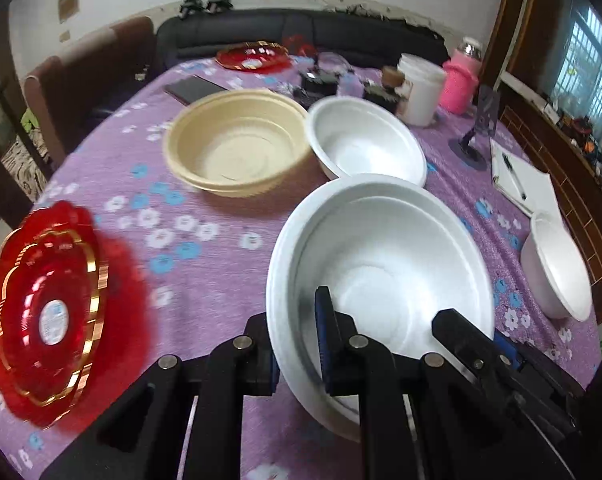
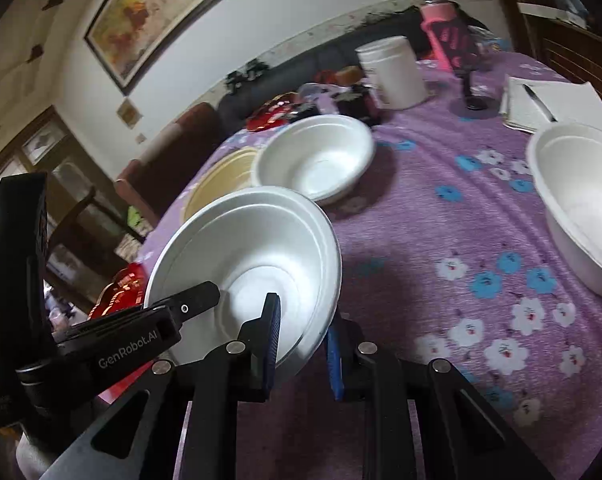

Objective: Organize plates and bowls
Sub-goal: 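Carry the large white foam bowl over the red plate stack with both grippers, then lower the white foam bowl onto the red plates and open both grippers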

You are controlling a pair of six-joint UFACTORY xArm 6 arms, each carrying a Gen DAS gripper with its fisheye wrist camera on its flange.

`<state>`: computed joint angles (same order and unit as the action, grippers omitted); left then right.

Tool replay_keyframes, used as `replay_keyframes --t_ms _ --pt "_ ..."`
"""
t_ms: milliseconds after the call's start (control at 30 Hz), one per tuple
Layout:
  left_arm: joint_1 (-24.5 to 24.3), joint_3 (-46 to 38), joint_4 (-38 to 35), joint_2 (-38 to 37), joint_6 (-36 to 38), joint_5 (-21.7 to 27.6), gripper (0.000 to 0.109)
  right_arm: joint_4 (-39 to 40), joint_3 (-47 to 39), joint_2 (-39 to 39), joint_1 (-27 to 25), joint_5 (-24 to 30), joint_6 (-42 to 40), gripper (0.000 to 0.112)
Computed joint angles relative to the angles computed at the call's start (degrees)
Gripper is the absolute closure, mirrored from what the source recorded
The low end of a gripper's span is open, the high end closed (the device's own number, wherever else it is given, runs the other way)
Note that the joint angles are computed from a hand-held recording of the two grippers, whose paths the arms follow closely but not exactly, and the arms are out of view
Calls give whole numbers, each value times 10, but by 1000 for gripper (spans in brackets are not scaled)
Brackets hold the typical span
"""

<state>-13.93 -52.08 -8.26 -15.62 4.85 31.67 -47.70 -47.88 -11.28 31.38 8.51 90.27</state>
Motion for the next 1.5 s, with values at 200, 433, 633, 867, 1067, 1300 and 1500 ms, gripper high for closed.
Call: replay_keyframes --t_ms 200,433,633,867,1067,1300,1500 --pt "49 55 -5 -85 25 -26 94 61 -60 25 62 54 -73 89" --pt "118 77 -66 -124 93 -46 94 130 -181 111 114 112 -161 89" --pt "185 64 -115 -106 138 -43 94 203 -309 211 145 153 -252 89" --pt "251 24 -128 -37 141 -39 94 287 -491 344 166 232 -362 89" --pt "283 -25 -138 38 142 -8 94 341 -631 444 170 300 -414 89" --pt "293 -45 -133 79 139 -4 93 362 -750 529 170 366 -438 89" --pt "300 -51 -157 83 154 -6 78 335 -823 570 177 423 -445 89"
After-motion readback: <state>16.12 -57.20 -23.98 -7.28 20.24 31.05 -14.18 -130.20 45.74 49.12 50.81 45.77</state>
